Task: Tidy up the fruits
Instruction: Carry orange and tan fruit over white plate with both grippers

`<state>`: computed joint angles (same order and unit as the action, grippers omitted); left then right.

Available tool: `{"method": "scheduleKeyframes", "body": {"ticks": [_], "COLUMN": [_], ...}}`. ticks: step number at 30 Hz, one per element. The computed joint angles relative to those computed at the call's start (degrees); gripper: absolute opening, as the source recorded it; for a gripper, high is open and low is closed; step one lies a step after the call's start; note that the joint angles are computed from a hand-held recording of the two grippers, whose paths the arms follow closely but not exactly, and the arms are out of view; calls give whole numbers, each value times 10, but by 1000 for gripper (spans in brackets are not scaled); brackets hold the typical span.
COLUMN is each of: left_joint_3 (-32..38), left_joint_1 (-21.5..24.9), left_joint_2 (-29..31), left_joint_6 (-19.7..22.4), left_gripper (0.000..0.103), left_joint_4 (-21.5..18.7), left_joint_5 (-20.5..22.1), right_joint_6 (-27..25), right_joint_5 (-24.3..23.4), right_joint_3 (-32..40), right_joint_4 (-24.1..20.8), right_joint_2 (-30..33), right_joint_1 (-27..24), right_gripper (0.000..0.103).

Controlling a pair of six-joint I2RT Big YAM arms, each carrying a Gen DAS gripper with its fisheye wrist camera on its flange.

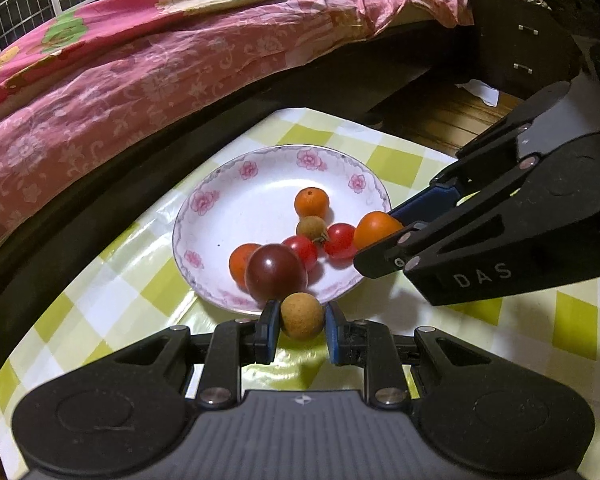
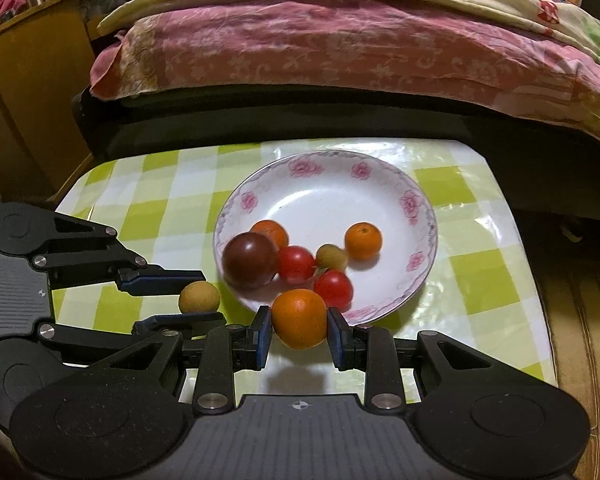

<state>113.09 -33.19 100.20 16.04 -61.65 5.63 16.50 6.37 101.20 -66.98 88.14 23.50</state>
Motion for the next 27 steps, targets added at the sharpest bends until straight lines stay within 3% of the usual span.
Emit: {"method": "scheduleKeyframes", "body": {"ticks": [27], "left_joint_3": [47], "left_joint_1": [2], "left_joint_2": [49], "left_joint_6": [-26], "left_gripper": [31], "left_joint_4": [6], "left_joint_5": [-7], "right_joint_6": [24], "right_joint_5": [1], "right_joint_3": [7], "right_joint_4": [11], "right_joint_2": [21], "right_joint_1": [-16], "right_gripper": [25]}}
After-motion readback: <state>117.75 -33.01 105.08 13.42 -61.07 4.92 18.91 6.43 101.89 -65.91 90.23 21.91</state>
